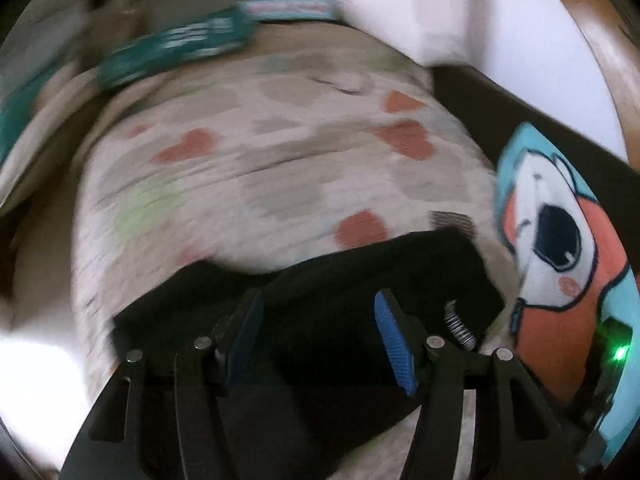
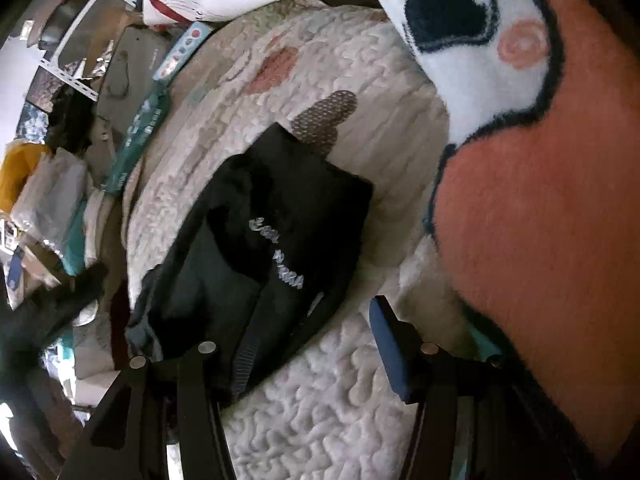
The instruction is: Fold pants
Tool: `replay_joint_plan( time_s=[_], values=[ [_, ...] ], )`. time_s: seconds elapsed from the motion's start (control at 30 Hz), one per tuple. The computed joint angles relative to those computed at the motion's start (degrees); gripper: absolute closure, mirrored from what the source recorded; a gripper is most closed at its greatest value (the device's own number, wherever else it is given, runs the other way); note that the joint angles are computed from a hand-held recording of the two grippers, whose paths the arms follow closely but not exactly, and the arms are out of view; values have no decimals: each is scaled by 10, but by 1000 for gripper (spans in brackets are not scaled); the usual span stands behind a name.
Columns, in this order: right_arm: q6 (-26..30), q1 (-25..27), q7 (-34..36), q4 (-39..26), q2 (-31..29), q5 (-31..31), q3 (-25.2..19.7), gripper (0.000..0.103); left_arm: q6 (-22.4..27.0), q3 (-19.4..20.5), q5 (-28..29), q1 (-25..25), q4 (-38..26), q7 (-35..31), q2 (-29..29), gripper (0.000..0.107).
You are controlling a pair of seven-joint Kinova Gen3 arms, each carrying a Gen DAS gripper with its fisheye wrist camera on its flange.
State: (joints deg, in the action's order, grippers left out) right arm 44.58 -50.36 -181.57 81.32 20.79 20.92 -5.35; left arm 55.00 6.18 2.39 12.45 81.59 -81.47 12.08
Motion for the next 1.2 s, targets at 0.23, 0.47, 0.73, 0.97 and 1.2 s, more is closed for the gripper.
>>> replay_joint_plan(
  time_s=[0.23,0.47,0.73,0.97,1.2],
  values=[
    [6,-23,-20,-19,28,44,21,43,60,33,33,34,-149,-90,143,50],
    [20,-40,-51,-38,49,88,43,41,158,21,15,83,-309,-112,263,45],
    [8,0,3,-48,47,38,22,73,198,-4,-28,131,-349,-145,286,80],
    [19,-28,62,-93,43,69,27,78,116,10,24,76,-229,-147,181,95],
    [71,-70,178,-200,65,119,5,79,77,12,94,-17,-135,-160,66,95]
  ],
)
